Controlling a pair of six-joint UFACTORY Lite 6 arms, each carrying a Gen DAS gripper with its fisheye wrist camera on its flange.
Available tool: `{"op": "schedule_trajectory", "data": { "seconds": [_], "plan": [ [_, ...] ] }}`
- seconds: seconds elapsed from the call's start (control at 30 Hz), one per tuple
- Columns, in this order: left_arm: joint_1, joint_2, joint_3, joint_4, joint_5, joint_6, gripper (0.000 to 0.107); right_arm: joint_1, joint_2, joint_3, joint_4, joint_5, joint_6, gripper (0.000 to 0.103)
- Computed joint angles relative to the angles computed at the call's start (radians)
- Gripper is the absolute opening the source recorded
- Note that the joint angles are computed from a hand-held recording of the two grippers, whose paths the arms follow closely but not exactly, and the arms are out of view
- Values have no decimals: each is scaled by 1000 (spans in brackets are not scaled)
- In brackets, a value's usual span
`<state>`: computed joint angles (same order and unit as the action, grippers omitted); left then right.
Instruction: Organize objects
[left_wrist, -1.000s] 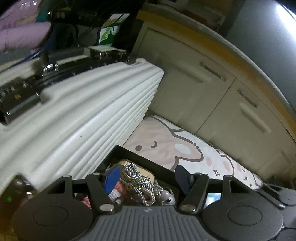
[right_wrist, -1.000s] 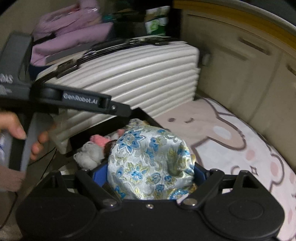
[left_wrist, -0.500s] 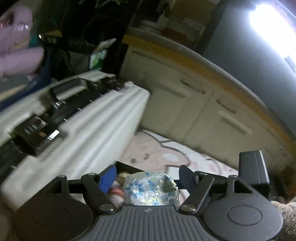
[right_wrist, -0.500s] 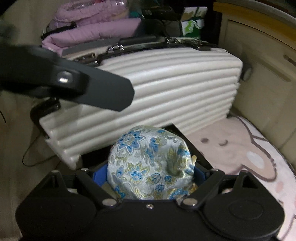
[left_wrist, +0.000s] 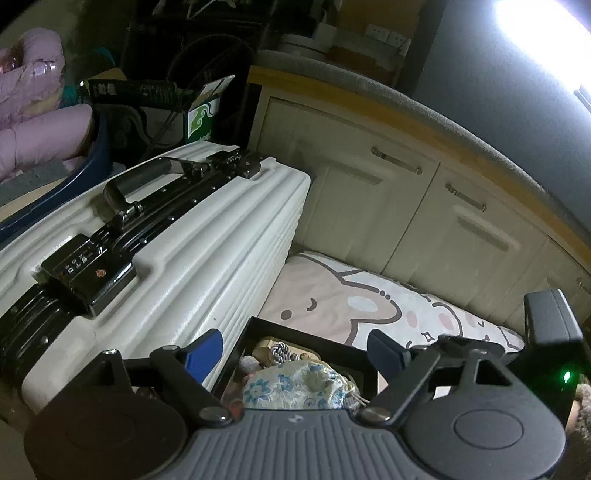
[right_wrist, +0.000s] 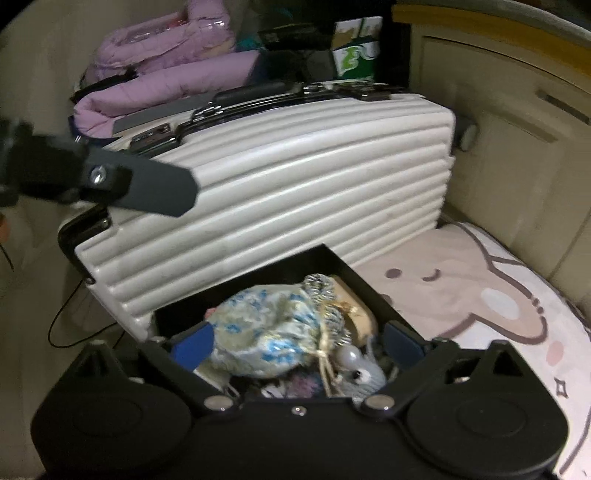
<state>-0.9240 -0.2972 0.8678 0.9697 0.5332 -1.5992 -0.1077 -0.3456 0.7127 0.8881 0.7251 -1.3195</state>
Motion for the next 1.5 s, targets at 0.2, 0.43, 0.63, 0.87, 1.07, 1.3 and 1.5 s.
{"op": "schedule_trajectory", "data": {
  "seconds": [0.2, 0.43, 0.63, 0.87, 1.07, 1.3, 1.5],
  "plan": [
    [-15, -27, -12, 4, 27, -8, 86, -88, 101, 67, -12, 213, 86, 32],
    [-6, -32, -10, -9, 31, 14, 86, 61, 171, 41, 35, 45, 173, 22],
    [2, -21, -10, -25, 29, 39, 86, 138, 195, 48, -10, -39, 240, 20],
    [-17, -18, -1, -39, 59, 51, 87, 7, 103, 47, -12, 79, 194, 25],
    [-60, -12, 28, -41, 111, 43, 91, -137, 11, 110, -74, 226, 192, 28],
    [-146, 6, 85, -45, 216, 30, 94, -313, -107, 166, -94, 416, 153, 39],
    [-248, 21, 143, -50, 340, 4, 95, -467, -188, 200, -83, 543, 119, 53]
  ]
}}
